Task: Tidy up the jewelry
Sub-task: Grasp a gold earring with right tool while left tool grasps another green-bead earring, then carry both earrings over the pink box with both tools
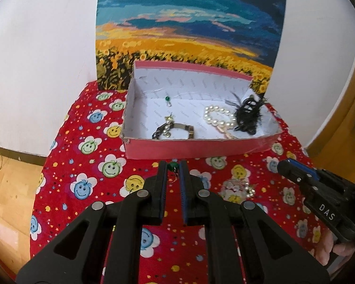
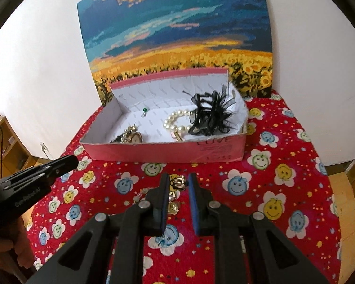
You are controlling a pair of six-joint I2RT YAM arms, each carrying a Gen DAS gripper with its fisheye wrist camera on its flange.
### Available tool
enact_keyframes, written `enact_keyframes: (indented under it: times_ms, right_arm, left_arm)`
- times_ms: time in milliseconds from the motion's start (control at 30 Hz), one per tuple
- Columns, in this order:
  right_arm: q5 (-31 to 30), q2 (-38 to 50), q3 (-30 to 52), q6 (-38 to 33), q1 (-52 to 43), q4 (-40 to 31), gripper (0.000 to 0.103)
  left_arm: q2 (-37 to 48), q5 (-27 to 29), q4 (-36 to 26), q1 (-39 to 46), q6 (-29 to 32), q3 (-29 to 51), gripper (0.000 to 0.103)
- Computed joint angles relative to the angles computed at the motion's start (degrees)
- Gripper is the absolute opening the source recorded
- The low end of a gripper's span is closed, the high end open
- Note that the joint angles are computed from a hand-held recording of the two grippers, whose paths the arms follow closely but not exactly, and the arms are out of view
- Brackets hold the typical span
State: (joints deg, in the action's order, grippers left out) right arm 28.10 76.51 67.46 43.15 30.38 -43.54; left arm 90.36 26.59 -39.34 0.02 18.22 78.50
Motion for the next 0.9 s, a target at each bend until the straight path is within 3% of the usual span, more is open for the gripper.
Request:
enact_keyframes:
  times_ms: [433, 900]
  right_arm:
    - [4.0, -2.0, 3.4, -1.5, 1.9, -2.0, 0.018]
    - [1.0, 1.3, 5.9, -8.3, -5.4, 1.9, 0.018]
  left_arm:
    - [-0.1, 2.5, -3.2, -0.9, -0.3, 5.5, 0.008]
    - [13.5, -0.9, -4.2, -4.6, -3.9, 20.5, 0.008]
